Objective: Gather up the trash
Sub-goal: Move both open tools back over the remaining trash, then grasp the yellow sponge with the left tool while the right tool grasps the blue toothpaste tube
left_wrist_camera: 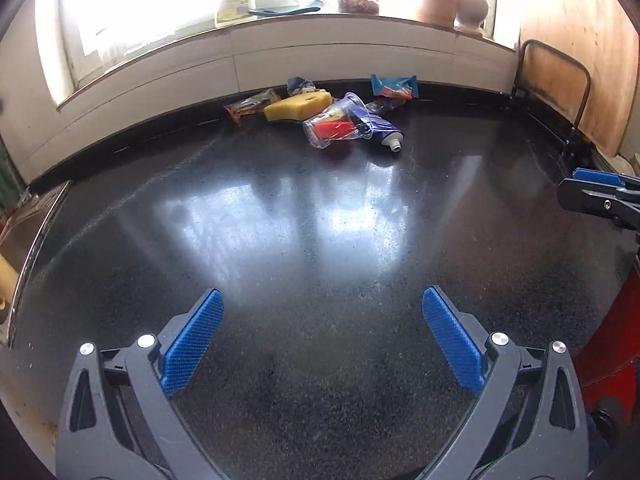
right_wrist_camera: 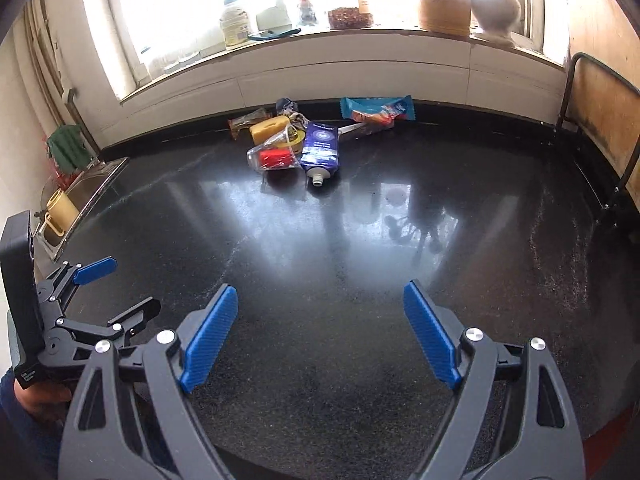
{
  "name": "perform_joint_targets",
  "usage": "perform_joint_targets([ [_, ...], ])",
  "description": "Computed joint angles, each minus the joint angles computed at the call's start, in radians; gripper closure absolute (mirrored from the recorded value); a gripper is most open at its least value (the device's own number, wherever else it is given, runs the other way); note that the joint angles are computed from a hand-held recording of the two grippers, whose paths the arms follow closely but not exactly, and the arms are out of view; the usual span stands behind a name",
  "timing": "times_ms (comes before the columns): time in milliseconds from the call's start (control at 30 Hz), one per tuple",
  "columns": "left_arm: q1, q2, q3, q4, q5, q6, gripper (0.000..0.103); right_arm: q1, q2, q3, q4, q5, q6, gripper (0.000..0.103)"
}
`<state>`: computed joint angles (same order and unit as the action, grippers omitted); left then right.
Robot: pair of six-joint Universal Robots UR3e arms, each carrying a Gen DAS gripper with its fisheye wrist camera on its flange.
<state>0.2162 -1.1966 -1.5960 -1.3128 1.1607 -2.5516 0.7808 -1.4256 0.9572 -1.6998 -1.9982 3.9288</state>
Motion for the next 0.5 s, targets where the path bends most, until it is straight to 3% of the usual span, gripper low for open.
perform_joint_targets([
  [200, -0.087, -0.159, 0.08, 0.122, 0.09, 0.038, 0.006, -0.114, -0.013, 0.058, -0.098, 0.115, -0.084, 0.021],
  [300, -0.147, -0.307, 0.173, 0.197, 0.142, 0.031, 0.006, -0.156, 0.038, 0.0, -0.089, 0.145, -0.128, 0.021],
  [500, -0.217, -0.624, 0.481, 0.177, 0.168, 0.008, 0.006, -0.297, 0.175, -0.162, -0.054, 0.252, -0.244, 0.021],
])
